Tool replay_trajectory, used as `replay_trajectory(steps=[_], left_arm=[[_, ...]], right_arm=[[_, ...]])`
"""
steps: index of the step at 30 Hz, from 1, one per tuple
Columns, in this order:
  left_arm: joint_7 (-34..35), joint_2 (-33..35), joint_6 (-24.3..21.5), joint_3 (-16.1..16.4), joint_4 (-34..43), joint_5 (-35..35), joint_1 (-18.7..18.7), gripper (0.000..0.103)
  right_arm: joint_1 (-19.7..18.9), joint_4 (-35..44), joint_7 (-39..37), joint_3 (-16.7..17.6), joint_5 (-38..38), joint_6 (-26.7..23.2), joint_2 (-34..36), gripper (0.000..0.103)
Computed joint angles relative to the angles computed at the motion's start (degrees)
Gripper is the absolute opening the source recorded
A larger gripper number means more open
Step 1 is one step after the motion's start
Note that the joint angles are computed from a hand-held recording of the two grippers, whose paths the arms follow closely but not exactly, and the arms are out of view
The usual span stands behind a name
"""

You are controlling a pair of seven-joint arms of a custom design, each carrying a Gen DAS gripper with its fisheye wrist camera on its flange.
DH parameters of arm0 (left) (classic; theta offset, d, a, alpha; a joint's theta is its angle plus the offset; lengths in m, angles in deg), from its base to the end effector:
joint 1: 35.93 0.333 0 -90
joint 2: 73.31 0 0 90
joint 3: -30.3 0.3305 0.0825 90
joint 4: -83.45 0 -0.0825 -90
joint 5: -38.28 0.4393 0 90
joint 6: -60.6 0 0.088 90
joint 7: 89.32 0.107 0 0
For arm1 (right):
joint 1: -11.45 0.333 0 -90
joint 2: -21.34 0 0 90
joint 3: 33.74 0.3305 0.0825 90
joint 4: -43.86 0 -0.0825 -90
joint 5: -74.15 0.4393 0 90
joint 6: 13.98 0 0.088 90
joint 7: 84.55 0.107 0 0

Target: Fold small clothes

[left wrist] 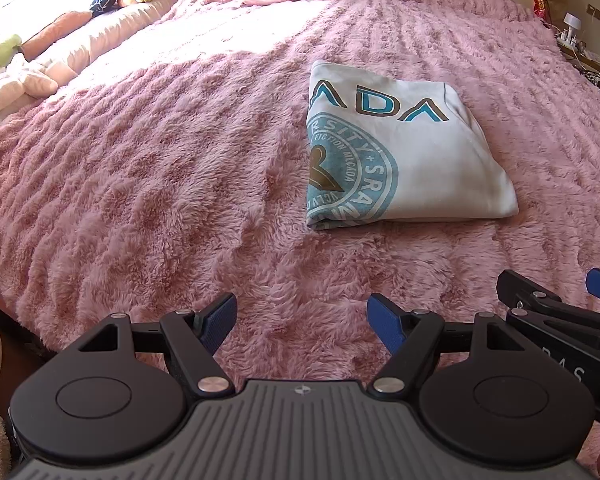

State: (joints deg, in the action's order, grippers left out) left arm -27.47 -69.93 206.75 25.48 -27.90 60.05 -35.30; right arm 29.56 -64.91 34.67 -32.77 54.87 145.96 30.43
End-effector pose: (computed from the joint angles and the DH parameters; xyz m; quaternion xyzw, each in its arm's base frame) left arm 0.6637 -0.0527 0.5031 -0.7266 0.6174 -0.1651 0.2523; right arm 0.6534 0.2415 0.4913 -0.6870 0.6251 -0.2278 0.2922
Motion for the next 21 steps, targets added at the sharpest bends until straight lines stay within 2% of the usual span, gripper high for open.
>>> replay_trajectory(steps=[12,17,21], left_arm=[[-1.32,0.02,0.46,0.04,-0.26,1.39,-0.11,0.087],[-1.76,-0.3,2.24,0.14,-1.1,2.35,-0.04,0.086],[-1.12,0.05,0.9,0.0,-0.37,1.11,-0.04,0.086]], right_arm=[[-0.01,0.34,-0.61,0.1,1.02,-0.43,0.4,0.08],[-0.08,0.22,-0.62,0.16,1.69,-0.3,0.38,0.08],[0.04,0.41,-0.67,0.06,1.41,-0.59,0.48,0.08]])
